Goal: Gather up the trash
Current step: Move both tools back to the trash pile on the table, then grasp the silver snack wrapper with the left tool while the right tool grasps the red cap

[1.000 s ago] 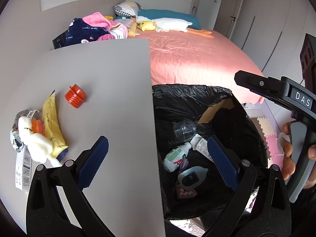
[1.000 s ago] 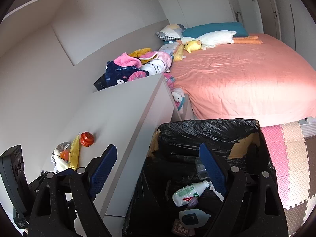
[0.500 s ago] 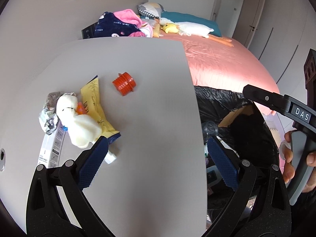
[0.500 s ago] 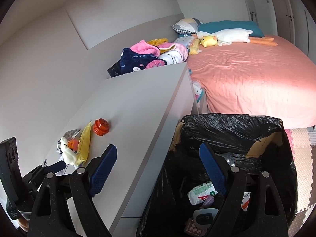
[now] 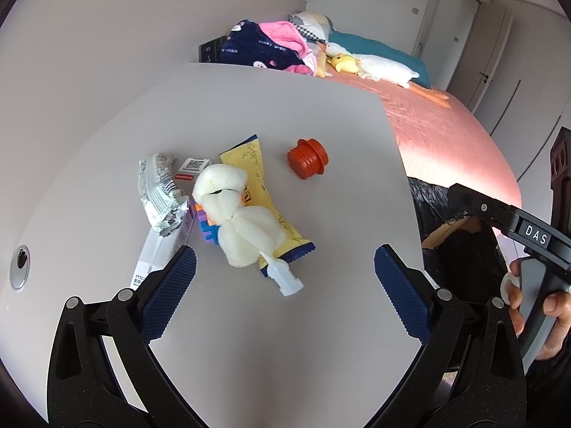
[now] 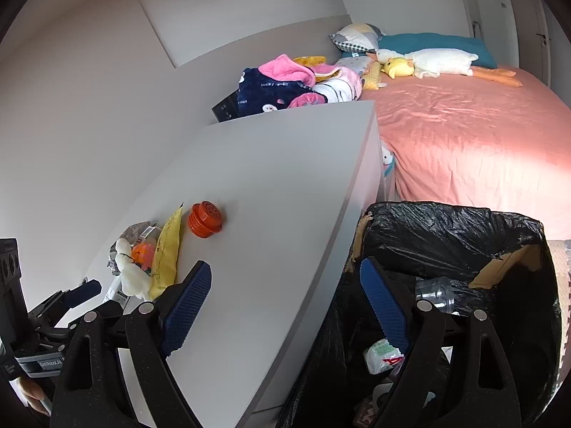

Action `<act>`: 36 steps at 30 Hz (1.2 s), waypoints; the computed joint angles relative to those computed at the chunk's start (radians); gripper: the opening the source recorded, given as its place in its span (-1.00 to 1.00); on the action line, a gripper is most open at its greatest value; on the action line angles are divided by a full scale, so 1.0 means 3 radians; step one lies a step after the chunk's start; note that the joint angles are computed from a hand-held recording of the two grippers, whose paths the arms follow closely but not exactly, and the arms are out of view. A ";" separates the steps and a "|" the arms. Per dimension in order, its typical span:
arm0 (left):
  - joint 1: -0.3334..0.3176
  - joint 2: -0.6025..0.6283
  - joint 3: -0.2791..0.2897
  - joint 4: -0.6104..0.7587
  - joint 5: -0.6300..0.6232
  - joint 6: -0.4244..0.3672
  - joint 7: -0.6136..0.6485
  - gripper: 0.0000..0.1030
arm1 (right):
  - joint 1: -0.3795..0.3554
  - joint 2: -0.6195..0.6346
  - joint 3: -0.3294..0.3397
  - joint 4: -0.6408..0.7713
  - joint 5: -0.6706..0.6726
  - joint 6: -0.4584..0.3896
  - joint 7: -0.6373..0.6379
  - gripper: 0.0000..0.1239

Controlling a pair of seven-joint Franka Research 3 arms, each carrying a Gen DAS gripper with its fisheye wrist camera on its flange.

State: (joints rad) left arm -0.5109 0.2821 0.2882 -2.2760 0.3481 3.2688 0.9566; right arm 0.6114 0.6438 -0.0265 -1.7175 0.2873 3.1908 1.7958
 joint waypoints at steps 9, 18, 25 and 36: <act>0.0117 -0.0021 0.0047 -0.0045 -0.0128 0.0084 0.0074 0.88 | 0.0083 0.0311 -0.0046 0.0528 -0.0143 -0.0301 0.0054 0.38; 0.0491 0.0056 -0.0169 0.0036 -0.0470 0.0118 0.0124 0.88 | 0.0024 0.0676 0.0027 0.1150 -0.0342 -0.0668 0.0090 0.38; 0.0877 0.0171 -0.0454 0.0241 -0.0465 -0.0019 0.0110 0.86 | -0.0032 0.1032 0.0107 0.1783 -0.0459 -0.1004 0.0073 0.38; 0.1788 0.0393 -0.1274 0.0528 -0.0391 -0.0234 0.0037 0.58 | -0.0025 0.1681 0.0123 0.2977 -0.0626 -0.1620 0.0044 0.38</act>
State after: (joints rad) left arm 0.0255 0.3998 -0.0939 -2.1177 0.2309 3.1986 0.9676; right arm 0.6040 1.1481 0.0103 -0.8245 0.0995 2.7049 1.8091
